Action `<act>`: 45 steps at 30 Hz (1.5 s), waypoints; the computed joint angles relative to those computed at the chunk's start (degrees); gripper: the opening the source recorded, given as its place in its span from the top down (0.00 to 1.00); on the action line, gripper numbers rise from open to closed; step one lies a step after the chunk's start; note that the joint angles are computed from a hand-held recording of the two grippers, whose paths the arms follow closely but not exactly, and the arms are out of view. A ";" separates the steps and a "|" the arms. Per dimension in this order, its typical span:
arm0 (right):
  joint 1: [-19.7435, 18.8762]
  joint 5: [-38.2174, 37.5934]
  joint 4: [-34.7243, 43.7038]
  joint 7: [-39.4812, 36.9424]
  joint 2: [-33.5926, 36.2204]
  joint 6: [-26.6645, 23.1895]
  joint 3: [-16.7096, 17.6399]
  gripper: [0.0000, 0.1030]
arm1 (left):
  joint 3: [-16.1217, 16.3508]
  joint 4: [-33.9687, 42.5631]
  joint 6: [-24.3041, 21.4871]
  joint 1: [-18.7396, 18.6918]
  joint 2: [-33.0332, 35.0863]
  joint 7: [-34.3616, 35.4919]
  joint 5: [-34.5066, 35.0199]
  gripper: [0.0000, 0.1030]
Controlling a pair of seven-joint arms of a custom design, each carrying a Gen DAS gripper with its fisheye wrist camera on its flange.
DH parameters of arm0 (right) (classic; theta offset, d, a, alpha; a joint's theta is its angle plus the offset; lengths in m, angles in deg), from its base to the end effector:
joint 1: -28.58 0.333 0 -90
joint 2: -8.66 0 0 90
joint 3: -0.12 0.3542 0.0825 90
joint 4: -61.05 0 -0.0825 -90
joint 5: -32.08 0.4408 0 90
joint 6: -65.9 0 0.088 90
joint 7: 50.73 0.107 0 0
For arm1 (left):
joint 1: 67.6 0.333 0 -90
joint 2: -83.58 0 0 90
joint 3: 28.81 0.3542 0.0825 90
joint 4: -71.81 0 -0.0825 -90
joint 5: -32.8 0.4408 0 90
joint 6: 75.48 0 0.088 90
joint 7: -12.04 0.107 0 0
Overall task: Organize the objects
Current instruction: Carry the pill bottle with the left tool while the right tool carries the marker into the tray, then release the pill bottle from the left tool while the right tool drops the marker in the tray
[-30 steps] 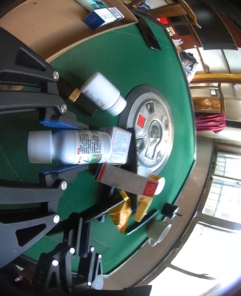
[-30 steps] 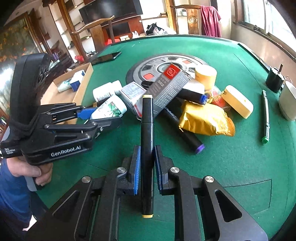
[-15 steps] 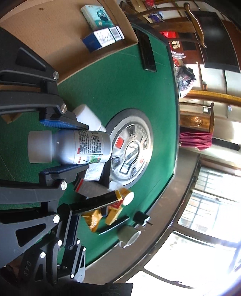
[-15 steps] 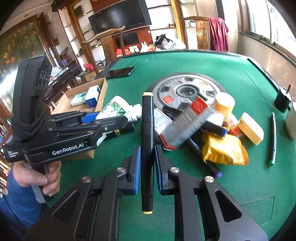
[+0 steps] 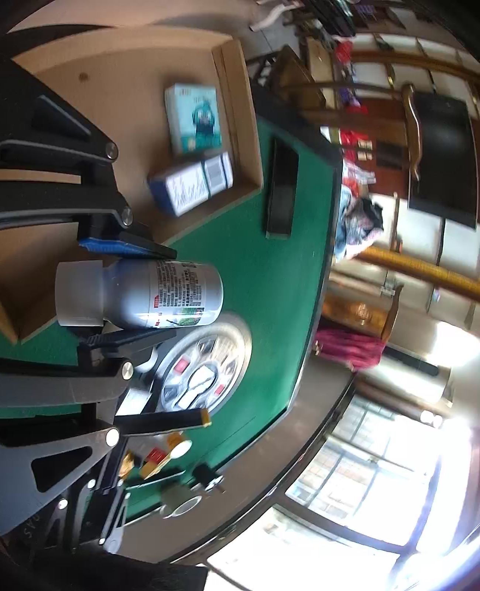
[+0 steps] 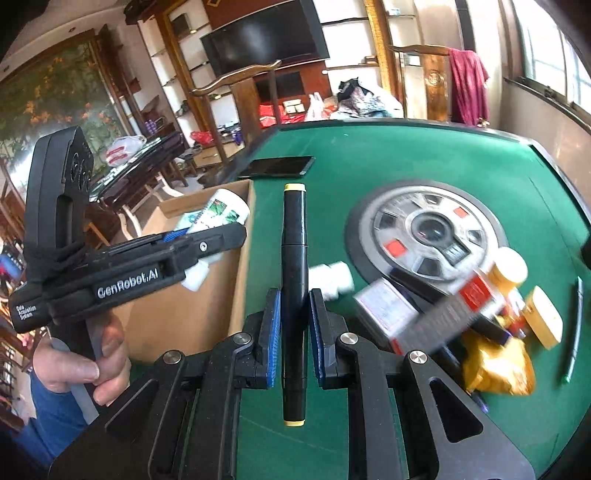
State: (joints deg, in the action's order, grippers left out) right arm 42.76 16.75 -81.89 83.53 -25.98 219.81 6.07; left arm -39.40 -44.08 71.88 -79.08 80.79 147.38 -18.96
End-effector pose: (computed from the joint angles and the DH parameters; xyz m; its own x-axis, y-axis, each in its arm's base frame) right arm 0.4168 0.1696 0.5961 -0.1141 -0.9626 -0.2457 -0.6744 0.2567 -0.6923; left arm 0.5914 -0.2278 0.5487 -0.6020 -0.7361 0.3094 -0.6670 0.2505 -0.7017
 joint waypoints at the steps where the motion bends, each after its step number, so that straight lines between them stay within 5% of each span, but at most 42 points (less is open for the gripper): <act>1: 0.30 0.33 0.84 -0.18 1.08 0.43 -0.15 0.86 | 0.21 0.48 0.64 0.33 0.53 -1.54 0.85 0.67; 7: 3.88 4.32 7.66 -4.64 9.84 2.08 -2.08 0.86 | 1.32 3.62 3.61 3.23 4.45 -13.29 9.75 0.67; 19: 7.57 15.70 24.50 -16.53 28.55 -0.82 -1.89 0.86 | 2.32 10.28 1.07 8.09 12.39 -32.03 23.29 0.67; 32: 5.97 23.55 36.51 -21.37 41.25 -3.87 1.03 0.85 | 1.55 10.89 0.47 9.07 13.66 -34.96 26.11 0.67; 45: 4.29 30.07 37.56 -25.78 44.20 -0.01 2.71 0.85 | 1.26 11.05 0.58 9.28 13.73 -35.47 25.19 0.67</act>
State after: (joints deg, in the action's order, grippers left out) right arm 47.05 46.82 -44.32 57.75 18.22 219.81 8.77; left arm -38.14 -33.03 72.46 -69.79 94.52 111.91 6.23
